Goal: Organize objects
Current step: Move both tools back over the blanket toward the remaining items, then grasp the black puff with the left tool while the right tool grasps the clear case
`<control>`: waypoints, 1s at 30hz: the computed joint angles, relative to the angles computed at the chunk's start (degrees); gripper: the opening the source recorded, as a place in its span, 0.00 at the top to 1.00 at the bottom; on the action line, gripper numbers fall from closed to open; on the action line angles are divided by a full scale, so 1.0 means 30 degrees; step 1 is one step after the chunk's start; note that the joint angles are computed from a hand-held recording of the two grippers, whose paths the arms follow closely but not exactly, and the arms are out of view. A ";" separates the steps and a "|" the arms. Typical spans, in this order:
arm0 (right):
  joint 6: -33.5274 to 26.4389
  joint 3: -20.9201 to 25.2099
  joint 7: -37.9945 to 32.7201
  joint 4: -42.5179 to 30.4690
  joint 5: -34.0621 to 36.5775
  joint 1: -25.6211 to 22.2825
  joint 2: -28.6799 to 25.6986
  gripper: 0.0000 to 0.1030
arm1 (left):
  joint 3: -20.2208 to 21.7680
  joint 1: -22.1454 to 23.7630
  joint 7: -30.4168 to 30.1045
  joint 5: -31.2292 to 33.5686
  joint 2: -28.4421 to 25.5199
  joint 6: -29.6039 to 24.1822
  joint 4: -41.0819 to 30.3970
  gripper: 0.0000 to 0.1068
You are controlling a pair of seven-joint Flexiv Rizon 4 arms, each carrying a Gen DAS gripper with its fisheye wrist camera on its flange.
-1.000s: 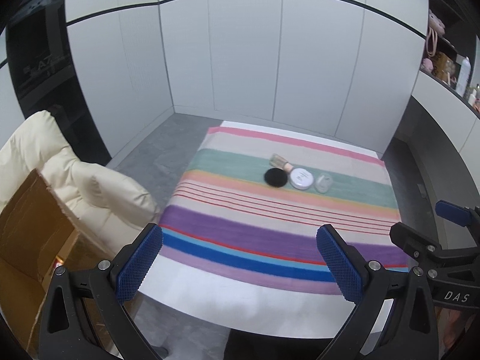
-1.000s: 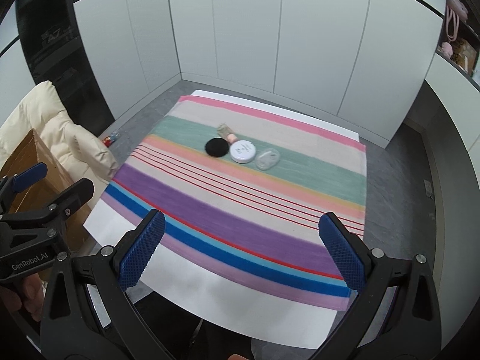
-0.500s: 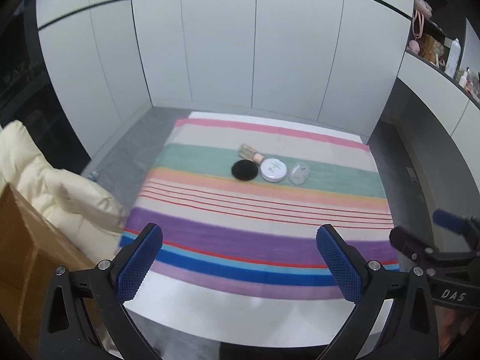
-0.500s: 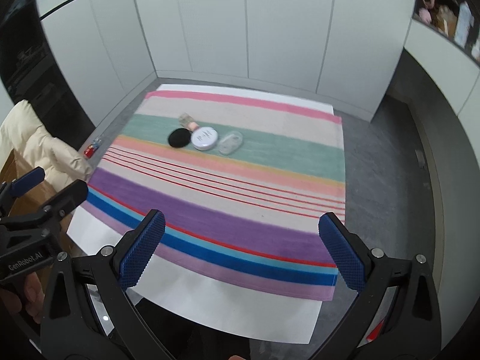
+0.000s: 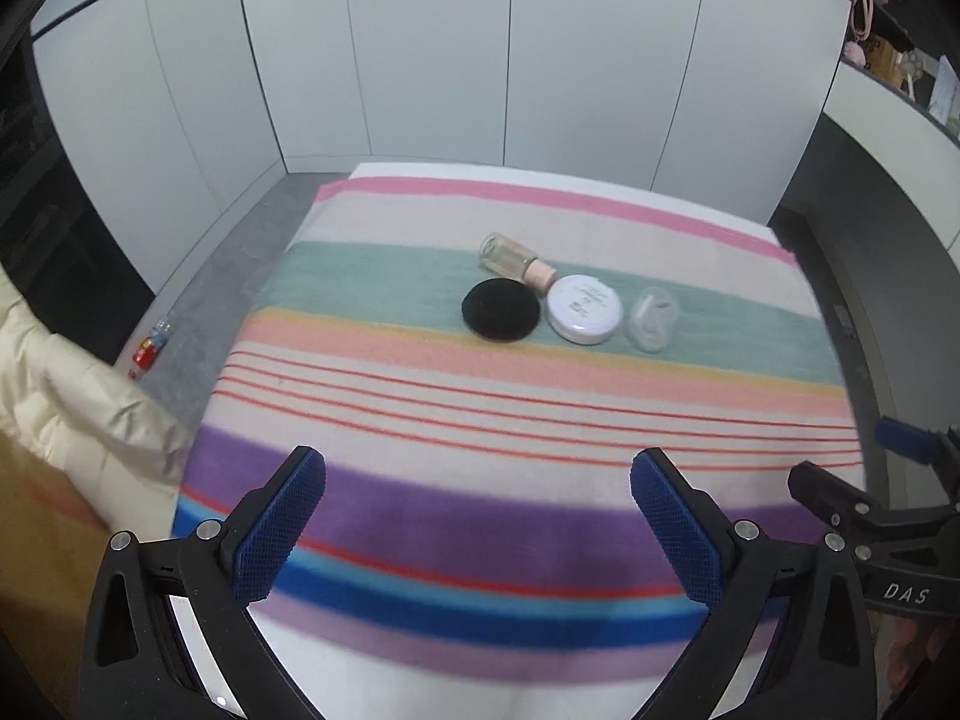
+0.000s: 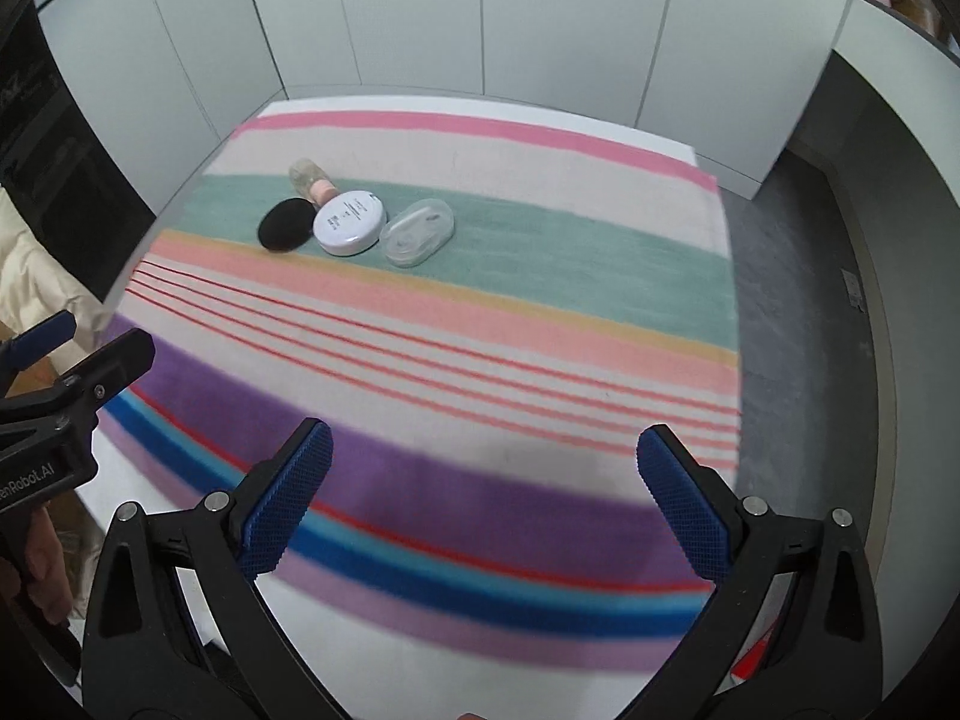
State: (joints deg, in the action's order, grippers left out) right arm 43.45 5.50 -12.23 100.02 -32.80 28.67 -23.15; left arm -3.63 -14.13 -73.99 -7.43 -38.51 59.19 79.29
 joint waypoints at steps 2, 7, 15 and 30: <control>0.0319 -0.0165 -0.0606 -0.0632 0.0185 -0.0276 -0.0866 0.01 | -0.0058 0.0035 0.0055 -0.0094 -0.0925 -0.0428 -0.1054 0.05; 0.1594 -0.0798 -0.1784 -0.2463 0.0728 -0.0763 -0.3197 0.03 | -0.0074 -0.0081 0.0050 -0.0268 -0.3624 -0.1630 -0.4579 0.08; 0.2502 -0.1803 -0.4396 -0.5249 0.0927 -0.0732 -0.5981 0.07 | -0.0199 -0.0329 0.0503 -0.0590 -0.7343 -0.3234 -0.9650 0.14; 0.3913 -0.2617 -0.5188 -0.5777 0.0836 -0.0509 -0.6466 0.44 | -0.0193 -0.0786 0.2604 -0.0396 -0.9173 -0.4688 -1.2920 0.38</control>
State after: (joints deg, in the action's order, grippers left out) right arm 55.19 -2.35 -27.79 82.69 -30.29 27.14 -42.55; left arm -4.21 -16.48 -66.17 -8.62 -66.03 45.12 40.53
